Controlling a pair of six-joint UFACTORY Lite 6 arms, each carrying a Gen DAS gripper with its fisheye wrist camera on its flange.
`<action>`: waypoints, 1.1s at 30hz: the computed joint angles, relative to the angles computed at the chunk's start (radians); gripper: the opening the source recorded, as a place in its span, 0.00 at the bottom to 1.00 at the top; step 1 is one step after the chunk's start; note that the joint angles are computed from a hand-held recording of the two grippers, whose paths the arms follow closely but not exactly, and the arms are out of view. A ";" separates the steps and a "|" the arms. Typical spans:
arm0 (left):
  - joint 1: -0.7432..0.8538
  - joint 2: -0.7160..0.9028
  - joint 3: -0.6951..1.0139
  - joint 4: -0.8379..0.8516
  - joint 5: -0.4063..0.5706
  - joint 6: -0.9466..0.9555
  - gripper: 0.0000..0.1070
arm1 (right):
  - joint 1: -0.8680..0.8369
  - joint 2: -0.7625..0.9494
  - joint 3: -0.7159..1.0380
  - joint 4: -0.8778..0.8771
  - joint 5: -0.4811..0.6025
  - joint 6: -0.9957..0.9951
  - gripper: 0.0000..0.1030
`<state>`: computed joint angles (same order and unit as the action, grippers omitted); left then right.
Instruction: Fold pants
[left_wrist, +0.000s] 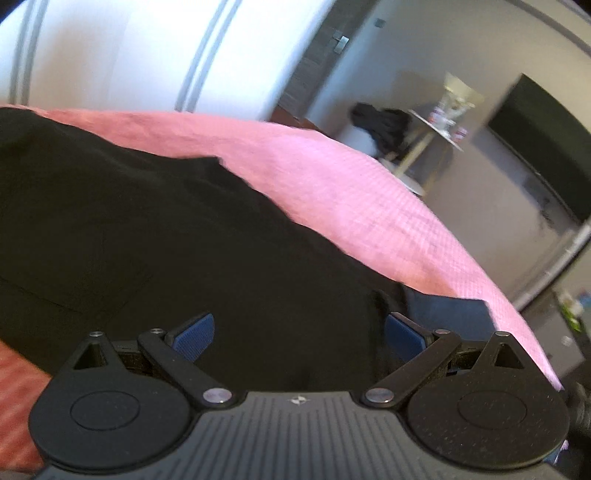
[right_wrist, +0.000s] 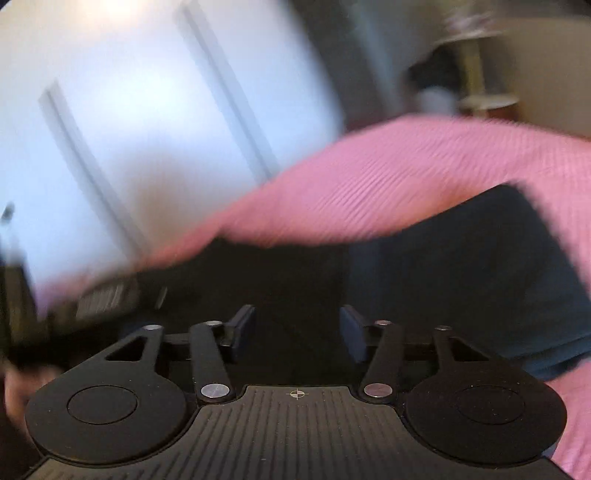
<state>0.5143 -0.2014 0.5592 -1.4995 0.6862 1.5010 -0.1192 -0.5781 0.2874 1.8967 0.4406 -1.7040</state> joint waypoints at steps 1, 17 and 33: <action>-0.019 0.025 0.019 0.013 0.026 -0.011 0.92 | -0.059 0.015 0.003 0.006 0.001 0.004 0.59; -0.278 0.494 0.351 0.036 0.168 -0.231 0.92 | -0.299 0.279 0.069 -0.051 0.070 0.113 0.31; -0.293 0.557 0.454 0.073 0.193 -0.398 0.07 | -0.545 0.269 -0.020 -0.007 0.409 0.057 0.47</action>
<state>0.2216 0.3556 1.0136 -1.4269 0.8795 1.1030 -0.6645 -0.3089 0.2672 1.8893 0.8491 -1.6465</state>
